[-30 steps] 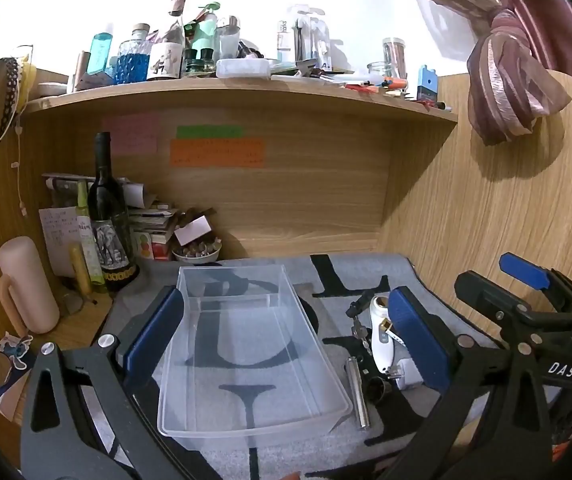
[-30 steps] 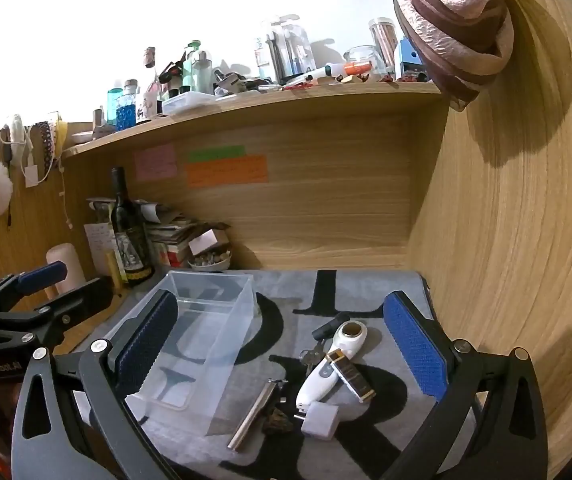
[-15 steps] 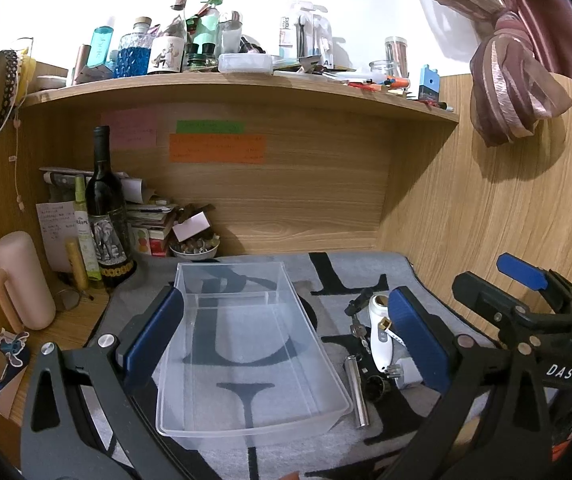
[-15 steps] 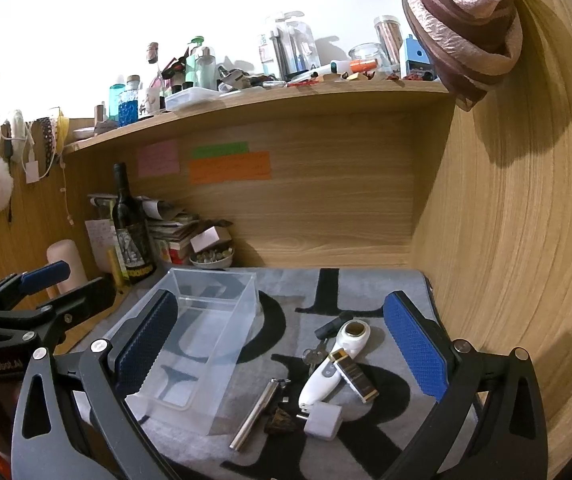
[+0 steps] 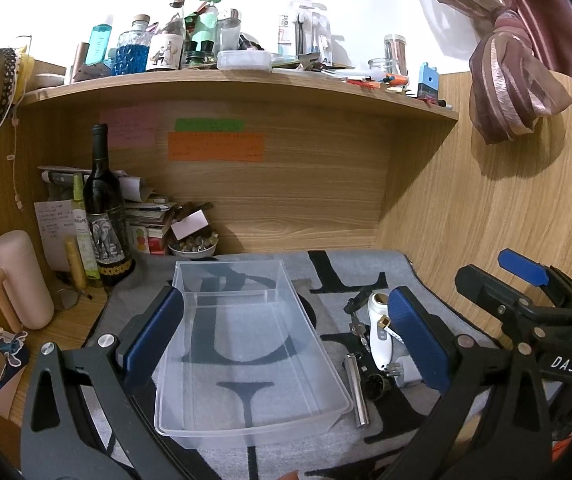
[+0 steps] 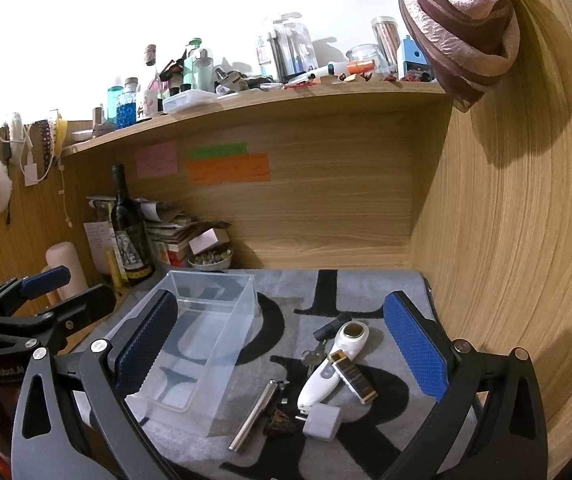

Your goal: Organize rigid objects

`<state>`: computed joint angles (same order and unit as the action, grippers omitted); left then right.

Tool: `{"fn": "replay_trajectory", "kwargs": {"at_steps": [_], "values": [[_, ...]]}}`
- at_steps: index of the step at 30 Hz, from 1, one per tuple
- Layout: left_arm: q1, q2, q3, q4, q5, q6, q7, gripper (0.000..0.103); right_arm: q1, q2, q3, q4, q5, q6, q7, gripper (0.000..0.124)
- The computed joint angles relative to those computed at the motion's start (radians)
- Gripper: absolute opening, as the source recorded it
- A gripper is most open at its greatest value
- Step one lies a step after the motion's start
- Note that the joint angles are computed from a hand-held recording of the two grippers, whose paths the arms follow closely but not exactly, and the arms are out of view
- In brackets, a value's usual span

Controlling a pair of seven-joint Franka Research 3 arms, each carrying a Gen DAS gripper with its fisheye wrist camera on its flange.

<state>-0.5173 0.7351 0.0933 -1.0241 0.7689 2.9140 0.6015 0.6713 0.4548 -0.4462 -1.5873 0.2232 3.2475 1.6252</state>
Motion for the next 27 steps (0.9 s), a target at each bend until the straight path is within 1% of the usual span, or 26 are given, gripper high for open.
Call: {"fn": "replay_trajectory", "kwargs": {"at_steps": [1, 3, 19, 25, 27], "values": [[-0.001, 0.001, 0.001, 0.003, 0.0, -0.003, 0.0, 0.103, -0.014, -0.003, 0.017, 0.001, 0.0, 0.0, -0.005, 0.103], [0.0, 0.001, 0.0, 0.002, -0.001, -0.003, 0.002, 0.103, -0.017, -0.005, 0.019, -0.001, 0.001, 0.001, -0.005, 0.103], [0.001, 0.004, -0.003, 0.005, -0.01, -0.004, 0.012, 0.103, -0.011, -0.004, 0.012, -0.001, 0.004, 0.0, -0.006, 0.103], [-0.001, 0.006, -0.001, 0.008, -0.01, -0.005, 0.01, 0.103, -0.017, -0.005, 0.02, -0.001, 0.003, 0.0, -0.007, 0.103], [0.0, 0.008, -0.002, 0.01, -0.009, -0.003, 0.012, 0.103, -0.01, -0.004, 0.012, -0.001, 0.003, -0.001, -0.005, 0.103]]}}
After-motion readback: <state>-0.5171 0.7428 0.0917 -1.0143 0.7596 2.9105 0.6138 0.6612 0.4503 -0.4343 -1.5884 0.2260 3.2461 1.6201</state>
